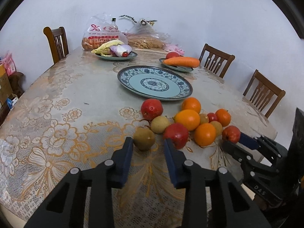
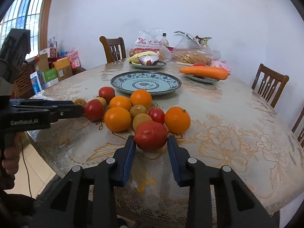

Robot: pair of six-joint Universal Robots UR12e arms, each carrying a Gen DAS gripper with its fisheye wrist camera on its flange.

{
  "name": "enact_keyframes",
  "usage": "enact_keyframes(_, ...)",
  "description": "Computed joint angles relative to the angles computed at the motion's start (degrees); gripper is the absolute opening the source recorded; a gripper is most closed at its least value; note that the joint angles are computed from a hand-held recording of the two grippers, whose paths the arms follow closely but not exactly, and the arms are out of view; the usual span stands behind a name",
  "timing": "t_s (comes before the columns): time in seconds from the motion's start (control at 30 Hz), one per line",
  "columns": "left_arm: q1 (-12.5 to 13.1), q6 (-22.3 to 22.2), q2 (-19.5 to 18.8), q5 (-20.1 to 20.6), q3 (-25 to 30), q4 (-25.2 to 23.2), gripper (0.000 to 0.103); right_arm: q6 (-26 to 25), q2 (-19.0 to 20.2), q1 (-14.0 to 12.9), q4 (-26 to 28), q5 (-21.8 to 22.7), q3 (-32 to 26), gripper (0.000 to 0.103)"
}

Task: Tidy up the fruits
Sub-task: 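Grasp a small yellow pear with the left tool while the right tool grasps a red apple, then lower the pear onto the patterned plate with the left tool while the right tool carries the apple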

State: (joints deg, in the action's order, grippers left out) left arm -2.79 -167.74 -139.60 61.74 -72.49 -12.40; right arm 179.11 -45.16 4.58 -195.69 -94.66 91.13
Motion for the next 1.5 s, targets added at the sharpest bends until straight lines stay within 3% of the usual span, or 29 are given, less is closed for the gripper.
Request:
enact_keyframes(0.1,-0.06,-1.29,-0.37,0.34,0.44,1.10,0.035,-0.04,-0.09,-0.14,-0.40,0.51,0.27,0.036)
enact_keyframes(0.17,-0.23,-1.52,-0.61,0.83,1.06,0.51,0.027,0.26,-0.17,-0.25,-0.81,0.92,0.56,0.036)
enact_keyframes(0.47,-0.63,-2.23,-0.51,1.52,0.97,1.97,0.026,2.02,-0.54,-0.61,-1.96,1.44,1.11,0.035)
enact_keyframes(0.63,-0.68,-2.29,0.61,1.65,-0.84,6.95,0.026,2.34,-1.10,-0.97,-3.63,1.98,1.56,0.035)
enact_keyframes(0.9,-0.96,-1.42,1.86,2.48,-1.75,10.66,0.026,-1.09,-1.32,-0.83,-5.69,1.55,0.92,0.035)
enact_keyframes(1.2,-1.35,-1.13,1.59,3.62,0.97,9.01,0.026,-3.90,-1.67,-0.86,-6.34,0.07,-0.89,0.035)
enact_keyframes(1.5,-1.46,0.85,-0.23,-0.66,4.89,4.53,0.027,-3.29,-1.18,-1.66,-2.66,0.92,-3.61,0.035)
